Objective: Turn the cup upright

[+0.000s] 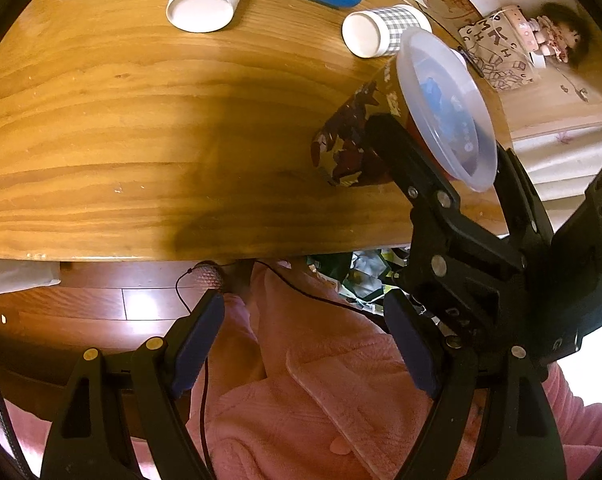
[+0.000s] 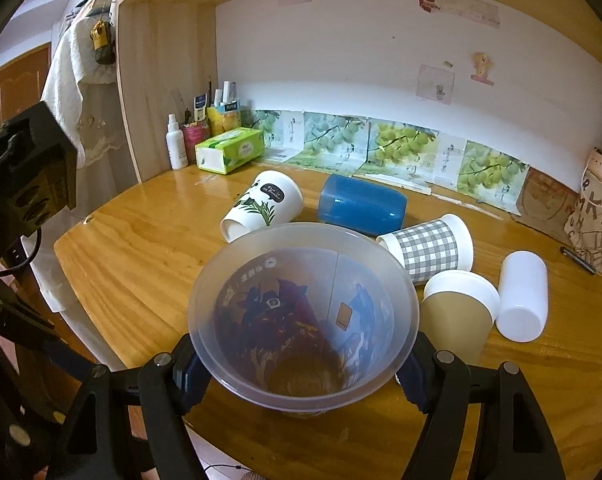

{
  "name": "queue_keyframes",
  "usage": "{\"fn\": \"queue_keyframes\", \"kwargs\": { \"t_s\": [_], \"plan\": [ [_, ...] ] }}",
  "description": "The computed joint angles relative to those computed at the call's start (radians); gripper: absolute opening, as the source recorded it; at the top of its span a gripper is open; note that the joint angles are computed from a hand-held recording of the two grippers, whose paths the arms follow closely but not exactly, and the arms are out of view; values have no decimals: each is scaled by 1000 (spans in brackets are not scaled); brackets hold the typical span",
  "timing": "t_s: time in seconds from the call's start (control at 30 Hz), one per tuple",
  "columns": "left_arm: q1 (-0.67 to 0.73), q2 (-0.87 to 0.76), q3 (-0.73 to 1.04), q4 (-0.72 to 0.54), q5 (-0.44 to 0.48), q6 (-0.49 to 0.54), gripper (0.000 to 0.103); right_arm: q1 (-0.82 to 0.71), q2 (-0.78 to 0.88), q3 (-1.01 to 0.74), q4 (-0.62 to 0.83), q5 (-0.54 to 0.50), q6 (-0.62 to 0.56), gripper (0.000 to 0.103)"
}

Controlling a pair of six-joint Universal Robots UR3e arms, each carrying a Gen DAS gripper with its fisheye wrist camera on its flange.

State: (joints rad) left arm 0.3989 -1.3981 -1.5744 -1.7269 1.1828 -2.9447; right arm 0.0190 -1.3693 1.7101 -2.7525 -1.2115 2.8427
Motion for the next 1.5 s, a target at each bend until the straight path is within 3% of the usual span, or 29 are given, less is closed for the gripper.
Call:
{"fn": "queue_keyframes", "kwargs": {
  "t_s": [0.27,0.57,0.87,0.97,1.13,1.37,1.5],
  "plan": [
    [36,38,-26,-10,-1,24,84,7,3,-43,76,-20,-25,78],
    [55,104,-88,48,51,-32,84,2,-35,-21,140,-27,-38,83],
    [-112,110,-90,210,277,-243,84,-77,-173,113,268,-1,-31,83],
    [-174,133,-122,259,319,-281,84,-142,-273,174,363,7,-28,83],
    [-233,207,-153,295,291,-334,84,-295,-463,210,601,39,-36,84],
    [-371,307,-143,396,404,-502,84,-486,-596,79,955,118,-29,84],
    [-384,352,-118,389,425,-555,84,-598,-672,-20,1153,224,-87,84]
  ]
}}
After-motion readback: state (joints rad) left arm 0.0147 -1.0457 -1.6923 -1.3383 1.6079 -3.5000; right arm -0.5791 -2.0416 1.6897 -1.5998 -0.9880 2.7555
